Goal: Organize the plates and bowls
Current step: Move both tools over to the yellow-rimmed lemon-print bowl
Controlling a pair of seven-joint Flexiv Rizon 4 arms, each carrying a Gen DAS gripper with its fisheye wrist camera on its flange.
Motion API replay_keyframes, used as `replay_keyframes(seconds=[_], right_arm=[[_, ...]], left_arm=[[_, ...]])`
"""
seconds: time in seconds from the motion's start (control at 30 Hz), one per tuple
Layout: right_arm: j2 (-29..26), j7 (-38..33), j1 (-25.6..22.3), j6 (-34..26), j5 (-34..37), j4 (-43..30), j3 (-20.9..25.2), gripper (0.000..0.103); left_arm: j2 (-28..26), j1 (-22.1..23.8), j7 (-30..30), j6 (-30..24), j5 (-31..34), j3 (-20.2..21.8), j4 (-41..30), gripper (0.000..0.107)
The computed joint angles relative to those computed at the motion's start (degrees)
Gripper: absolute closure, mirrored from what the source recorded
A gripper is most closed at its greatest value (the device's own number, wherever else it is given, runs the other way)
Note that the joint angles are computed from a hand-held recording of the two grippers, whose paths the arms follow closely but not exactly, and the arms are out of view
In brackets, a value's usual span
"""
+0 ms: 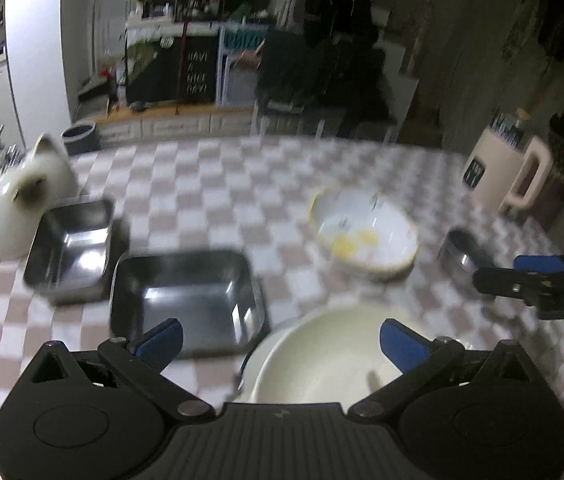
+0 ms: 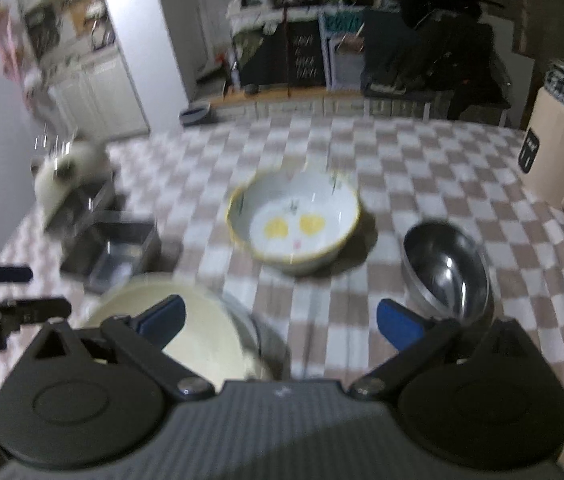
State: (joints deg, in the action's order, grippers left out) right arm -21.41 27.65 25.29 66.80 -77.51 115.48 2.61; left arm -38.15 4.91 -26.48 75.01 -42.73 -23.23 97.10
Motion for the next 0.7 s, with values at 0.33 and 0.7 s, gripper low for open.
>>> replay_keyframes(seconds=[0.33, 0.7], right_arm=[[-1.44, 7.63, -5.55, 0.61, -9.03, -3.82, -2.56, 0.010], [-9.82, -3.28, -8.59, 10.27, 2.59, -7.64, -5.26, 0.041]], left_arm=[[-8.35, -5.95, -7.33, 0.13, 4.66, 0.50, -13.69, 0.004], [-23.05, -16.40, -29.03, -14.44, 20.38, 15.71, -41.04, 0.009]])
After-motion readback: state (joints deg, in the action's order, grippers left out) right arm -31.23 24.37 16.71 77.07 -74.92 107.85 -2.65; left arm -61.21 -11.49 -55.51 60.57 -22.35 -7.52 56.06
